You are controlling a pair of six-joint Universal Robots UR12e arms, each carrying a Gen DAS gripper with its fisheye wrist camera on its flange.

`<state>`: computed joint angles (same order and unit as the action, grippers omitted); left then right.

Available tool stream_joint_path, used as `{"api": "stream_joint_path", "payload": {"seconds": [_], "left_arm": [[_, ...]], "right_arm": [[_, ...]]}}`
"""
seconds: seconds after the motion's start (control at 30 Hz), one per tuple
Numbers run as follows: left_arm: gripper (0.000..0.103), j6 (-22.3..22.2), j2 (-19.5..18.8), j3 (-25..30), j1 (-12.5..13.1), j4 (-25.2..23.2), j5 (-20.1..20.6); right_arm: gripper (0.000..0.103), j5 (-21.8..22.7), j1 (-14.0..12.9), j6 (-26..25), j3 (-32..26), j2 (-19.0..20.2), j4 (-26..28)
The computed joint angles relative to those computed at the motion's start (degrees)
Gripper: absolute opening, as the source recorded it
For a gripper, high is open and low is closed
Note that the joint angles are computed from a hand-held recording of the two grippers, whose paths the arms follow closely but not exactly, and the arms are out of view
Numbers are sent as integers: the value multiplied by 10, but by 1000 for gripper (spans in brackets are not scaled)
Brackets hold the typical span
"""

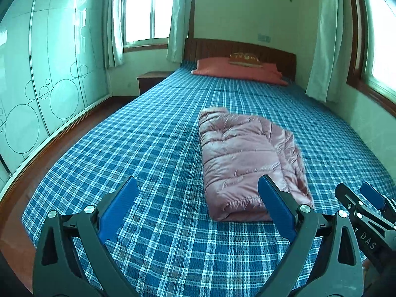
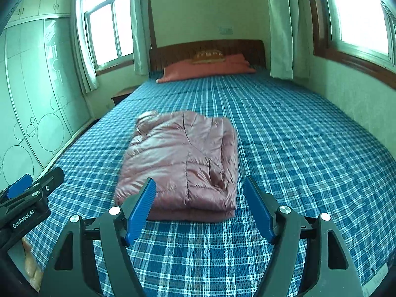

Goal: Fold large clothes

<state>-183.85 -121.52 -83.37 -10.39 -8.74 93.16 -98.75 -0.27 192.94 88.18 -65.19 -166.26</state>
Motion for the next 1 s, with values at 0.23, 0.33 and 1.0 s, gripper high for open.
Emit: {"api": "stream_joint_path", "payload": {"seconds": [0.23, 0.33, 1.0], "left_arm": [[98, -4, 8, -7, -1, 14, 1], [98, -5, 10, -10, -1, 14, 1], [98, -12, 10, -13, -2, 11, 3]], "right_arm": [[75, -13, 5, -12, 4, -4, -23], [75, -11, 5, -13, 5, -4, -22], [75, -11, 6, -14, 7, -4, -22]]}}
